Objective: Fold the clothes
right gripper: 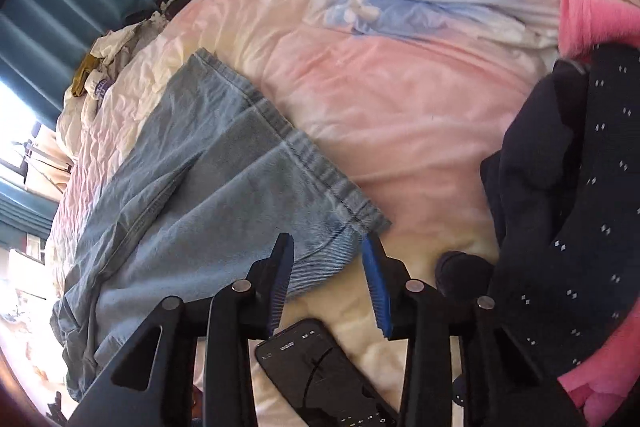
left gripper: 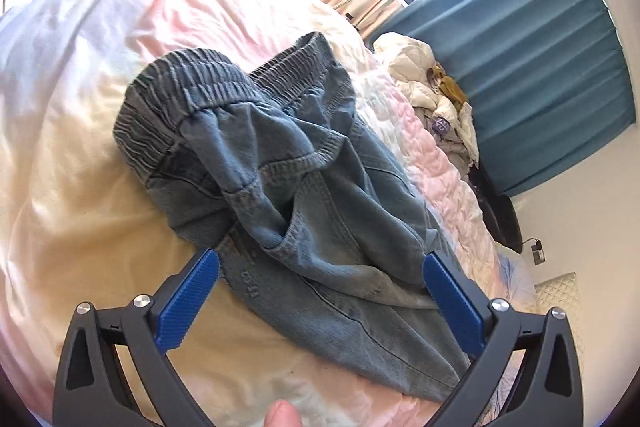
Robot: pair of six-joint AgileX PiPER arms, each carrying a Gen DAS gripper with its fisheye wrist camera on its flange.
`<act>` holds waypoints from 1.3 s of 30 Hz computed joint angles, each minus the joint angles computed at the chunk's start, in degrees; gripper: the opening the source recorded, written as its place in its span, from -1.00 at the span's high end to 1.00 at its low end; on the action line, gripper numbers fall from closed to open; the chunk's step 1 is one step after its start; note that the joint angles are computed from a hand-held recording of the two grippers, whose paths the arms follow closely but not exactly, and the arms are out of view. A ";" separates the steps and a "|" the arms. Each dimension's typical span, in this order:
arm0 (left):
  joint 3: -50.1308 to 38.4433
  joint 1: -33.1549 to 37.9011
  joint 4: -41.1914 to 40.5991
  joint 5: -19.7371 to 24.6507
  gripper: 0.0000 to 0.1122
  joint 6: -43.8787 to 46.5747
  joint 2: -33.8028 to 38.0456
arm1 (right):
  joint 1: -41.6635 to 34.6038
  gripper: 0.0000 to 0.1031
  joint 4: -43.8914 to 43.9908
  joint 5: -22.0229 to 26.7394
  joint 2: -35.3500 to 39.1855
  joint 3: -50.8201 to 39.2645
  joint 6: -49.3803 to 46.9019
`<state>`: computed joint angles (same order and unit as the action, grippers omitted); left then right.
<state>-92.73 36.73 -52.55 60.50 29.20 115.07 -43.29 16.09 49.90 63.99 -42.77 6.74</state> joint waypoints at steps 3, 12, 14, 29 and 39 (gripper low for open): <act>-4.94 1.35 2.11 2.27 -0.83 -6.11 4.63 | 11.43 0.26 -4.15 0.59 -1.45 -4.93 9.86; -12.09 8.65 -1.16 6.19 -0.83 -17.90 12.97 | 49.96 0.19 -17.33 -8.53 12.39 -24.59 38.17; -12.67 9.04 -1.71 6.70 -0.83 -18.23 13.78 | 55.04 0.19 -15.84 -11.93 19.10 -29.78 39.06; -31.36 5.51 -3.77 7.60 -0.03 -27.57 29.43 | 66.71 0.19 -0.41 -23.46 53.65 -46.34 28.14; -18.89 4.82 -8.12 -1.00 0.83 -14.92 19.51 | 69.17 0.19 -10.21 -16.99 62.16 -57.91 31.87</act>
